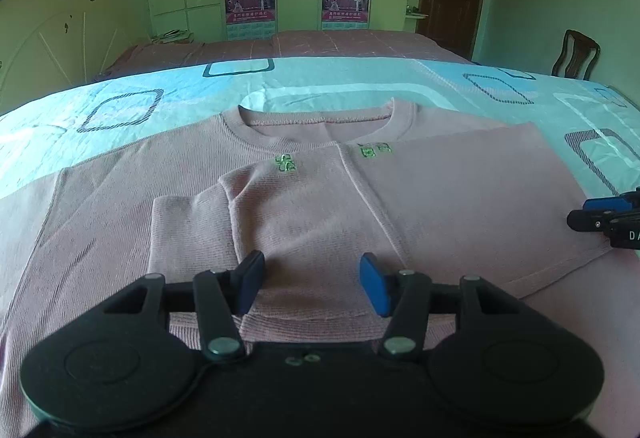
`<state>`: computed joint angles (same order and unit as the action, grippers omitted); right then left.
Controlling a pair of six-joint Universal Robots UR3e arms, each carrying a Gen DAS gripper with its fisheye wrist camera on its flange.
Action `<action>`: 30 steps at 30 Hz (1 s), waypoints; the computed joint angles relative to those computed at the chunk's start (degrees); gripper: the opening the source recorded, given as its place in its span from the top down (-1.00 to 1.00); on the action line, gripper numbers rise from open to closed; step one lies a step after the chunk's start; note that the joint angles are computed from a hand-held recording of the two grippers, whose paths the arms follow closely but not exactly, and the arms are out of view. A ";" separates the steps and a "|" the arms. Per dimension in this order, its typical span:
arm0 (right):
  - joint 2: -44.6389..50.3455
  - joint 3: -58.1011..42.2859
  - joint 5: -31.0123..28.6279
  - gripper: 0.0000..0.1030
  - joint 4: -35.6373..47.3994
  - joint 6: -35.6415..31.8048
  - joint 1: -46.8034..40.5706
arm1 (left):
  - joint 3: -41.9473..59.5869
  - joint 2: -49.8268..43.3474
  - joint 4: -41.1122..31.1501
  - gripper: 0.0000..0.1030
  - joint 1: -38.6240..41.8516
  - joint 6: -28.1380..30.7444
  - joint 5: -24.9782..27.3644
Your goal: Fold small clothes
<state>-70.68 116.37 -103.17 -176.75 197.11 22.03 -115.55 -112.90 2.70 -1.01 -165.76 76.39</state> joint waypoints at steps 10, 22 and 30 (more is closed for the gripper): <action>-2.99 2.92 -0.79 0.38 1.82 0.17 0.67 | -0.65 0.79 -1.25 -0.12 -0.26 2.36 -0.05; -8.91 5.70 -3.57 0.38 1.59 10.87 2.47 | -11.26 13.47 -3.87 -0.53 15.82 2.19 -11.06; -7.36 1.60 -5.50 0.38 4.23 22.15 6.77 | -21.26 24.63 -10.78 -0.04 53.61 5.97 -23.58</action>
<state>-78.04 117.98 -108.68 -172.52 219.25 28.80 -136.82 -88.27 -8.08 52.60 -159.79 52.82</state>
